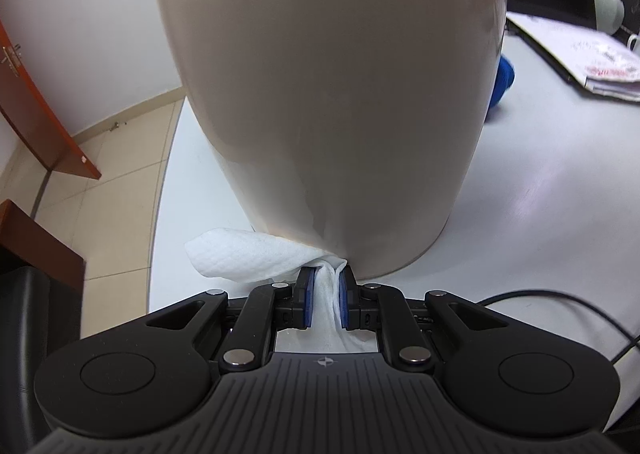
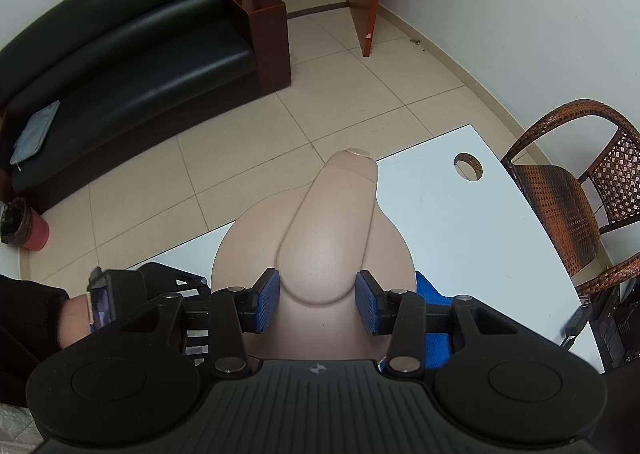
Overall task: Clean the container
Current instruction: 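Wipe the kettle wall with the left tool while the right tool rotates the kettle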
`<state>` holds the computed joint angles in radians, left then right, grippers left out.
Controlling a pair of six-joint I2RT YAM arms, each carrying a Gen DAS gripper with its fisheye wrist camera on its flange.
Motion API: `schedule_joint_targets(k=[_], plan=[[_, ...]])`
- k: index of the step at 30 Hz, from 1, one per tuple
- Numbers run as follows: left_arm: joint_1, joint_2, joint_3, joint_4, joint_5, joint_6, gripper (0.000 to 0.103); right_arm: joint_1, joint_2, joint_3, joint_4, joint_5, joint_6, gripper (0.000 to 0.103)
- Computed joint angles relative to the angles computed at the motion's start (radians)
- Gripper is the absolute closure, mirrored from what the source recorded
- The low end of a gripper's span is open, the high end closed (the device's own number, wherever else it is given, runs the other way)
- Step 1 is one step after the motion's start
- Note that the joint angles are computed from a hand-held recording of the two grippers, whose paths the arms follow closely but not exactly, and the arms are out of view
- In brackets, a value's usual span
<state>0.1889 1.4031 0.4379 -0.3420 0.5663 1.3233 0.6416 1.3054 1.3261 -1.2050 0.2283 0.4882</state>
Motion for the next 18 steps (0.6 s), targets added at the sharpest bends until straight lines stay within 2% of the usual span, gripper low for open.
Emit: schedule_joint_targets(k=[7,12,18], plan=[[0.018,0.025,-0.04,0.082,0.028,0.04,0.089,0.002,-0.004,-0.002,-0.003,0.0,0.002,0.058],[-0.02,-0.022,-0.065,0.106,-0.01,-0.039,0.089,-0.007,-0.01,-0.005,-0.001,-0.003,-0.005,0.058],[-0.047,-0.079,-0.034,0.015,-0.033,-0.106,0.089,-0.014,-0.009,-0.002,-0.006,-0.006,-0.019,0.058]])
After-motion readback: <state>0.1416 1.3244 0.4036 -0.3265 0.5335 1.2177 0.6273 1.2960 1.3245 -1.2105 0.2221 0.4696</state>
